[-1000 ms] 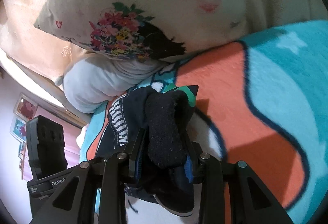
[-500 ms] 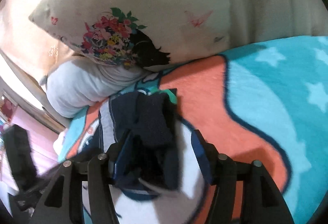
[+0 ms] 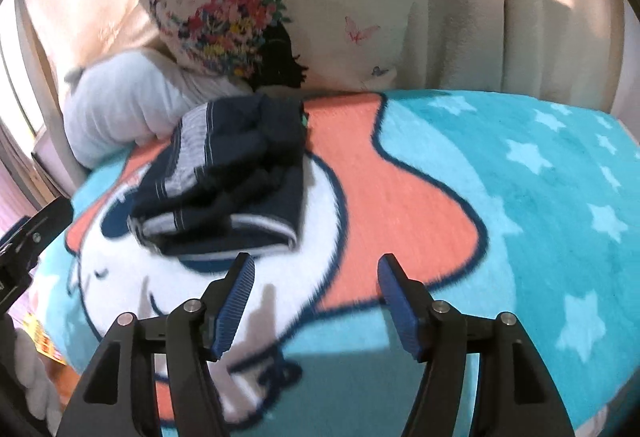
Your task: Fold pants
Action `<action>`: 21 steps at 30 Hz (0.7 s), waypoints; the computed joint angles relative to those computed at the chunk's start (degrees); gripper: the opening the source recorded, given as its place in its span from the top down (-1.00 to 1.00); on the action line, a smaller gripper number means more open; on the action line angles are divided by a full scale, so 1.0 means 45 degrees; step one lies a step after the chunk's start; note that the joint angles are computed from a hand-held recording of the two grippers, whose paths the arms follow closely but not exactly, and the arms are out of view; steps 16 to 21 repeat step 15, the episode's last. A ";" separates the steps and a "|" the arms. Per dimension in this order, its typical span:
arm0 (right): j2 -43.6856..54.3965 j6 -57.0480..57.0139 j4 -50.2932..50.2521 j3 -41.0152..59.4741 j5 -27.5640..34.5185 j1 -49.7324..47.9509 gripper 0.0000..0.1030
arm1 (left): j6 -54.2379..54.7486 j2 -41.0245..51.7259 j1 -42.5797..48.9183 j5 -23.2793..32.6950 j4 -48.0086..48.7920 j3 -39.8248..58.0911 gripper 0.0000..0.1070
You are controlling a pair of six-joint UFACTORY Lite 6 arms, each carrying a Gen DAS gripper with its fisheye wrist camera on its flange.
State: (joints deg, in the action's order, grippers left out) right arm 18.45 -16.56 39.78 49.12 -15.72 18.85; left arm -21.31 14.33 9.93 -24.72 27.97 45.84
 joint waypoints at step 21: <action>-0.0378 -0.3969 0.4218 -0.0524 -0.0842 0.0760 -0.41 | -0.2857 0.0812 -0.0458 0.0994 0.3098 0.0371 -0.93</action>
